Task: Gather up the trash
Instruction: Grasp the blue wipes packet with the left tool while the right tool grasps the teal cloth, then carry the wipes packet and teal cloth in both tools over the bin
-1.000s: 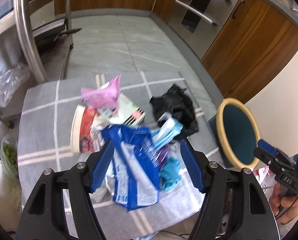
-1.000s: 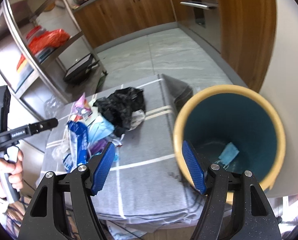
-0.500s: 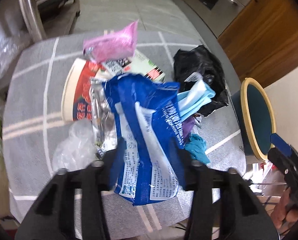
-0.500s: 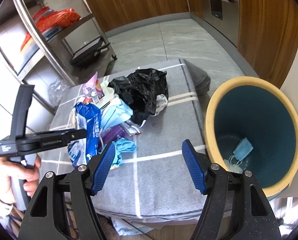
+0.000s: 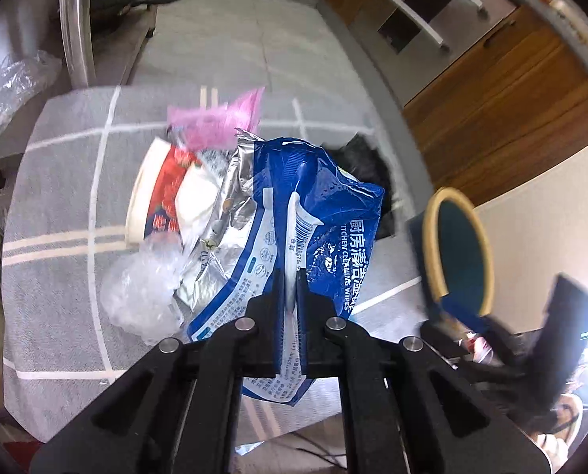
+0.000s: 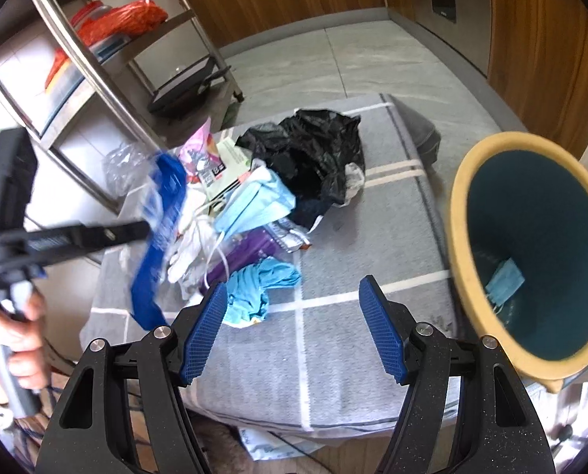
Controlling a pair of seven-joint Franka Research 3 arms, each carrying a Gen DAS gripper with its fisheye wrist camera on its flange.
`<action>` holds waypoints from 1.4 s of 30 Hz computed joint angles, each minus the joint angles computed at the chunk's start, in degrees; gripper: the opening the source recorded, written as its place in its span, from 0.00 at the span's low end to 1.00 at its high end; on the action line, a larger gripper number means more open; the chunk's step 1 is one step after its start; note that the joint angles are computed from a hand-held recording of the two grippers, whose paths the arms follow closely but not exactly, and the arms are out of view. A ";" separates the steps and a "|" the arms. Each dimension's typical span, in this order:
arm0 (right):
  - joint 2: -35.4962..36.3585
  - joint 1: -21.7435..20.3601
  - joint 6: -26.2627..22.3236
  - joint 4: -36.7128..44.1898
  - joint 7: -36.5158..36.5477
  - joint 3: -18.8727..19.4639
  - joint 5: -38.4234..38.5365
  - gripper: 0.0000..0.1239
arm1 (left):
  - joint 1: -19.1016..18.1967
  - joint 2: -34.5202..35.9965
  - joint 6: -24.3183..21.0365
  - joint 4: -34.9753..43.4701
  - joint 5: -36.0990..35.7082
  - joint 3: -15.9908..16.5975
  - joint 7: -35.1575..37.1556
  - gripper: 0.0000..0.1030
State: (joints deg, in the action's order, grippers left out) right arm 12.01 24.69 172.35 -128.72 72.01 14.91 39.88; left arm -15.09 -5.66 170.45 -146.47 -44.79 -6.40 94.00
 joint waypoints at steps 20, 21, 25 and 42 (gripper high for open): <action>10.21 0.20 -4.54 7.92 2.23 2.45 -1.70 0.31 | -10.28 -5.24 5.88 1.03 -5.93 8.19 5.99 0.04; 10.06 -0.22 -4.31 7.67 1.44 2.86 -1.32 0.27 | -10.15 -5.18 5.86 1.23 -6.16 7.97 6.15 0.04; 8.52 -1.94 -3.71 6.31 -1.38 4.21 1.38 0.25 | -9.55 -4.80 5.93 1.86 -6.73 6.94 6.72 0.04; -5.98 -2.73 -0.22 -2.75 -22.46 0.98 24.20 0.25 | -8.11 -1.37 6.00 6.24 -1.93 2.46 3.14 0.04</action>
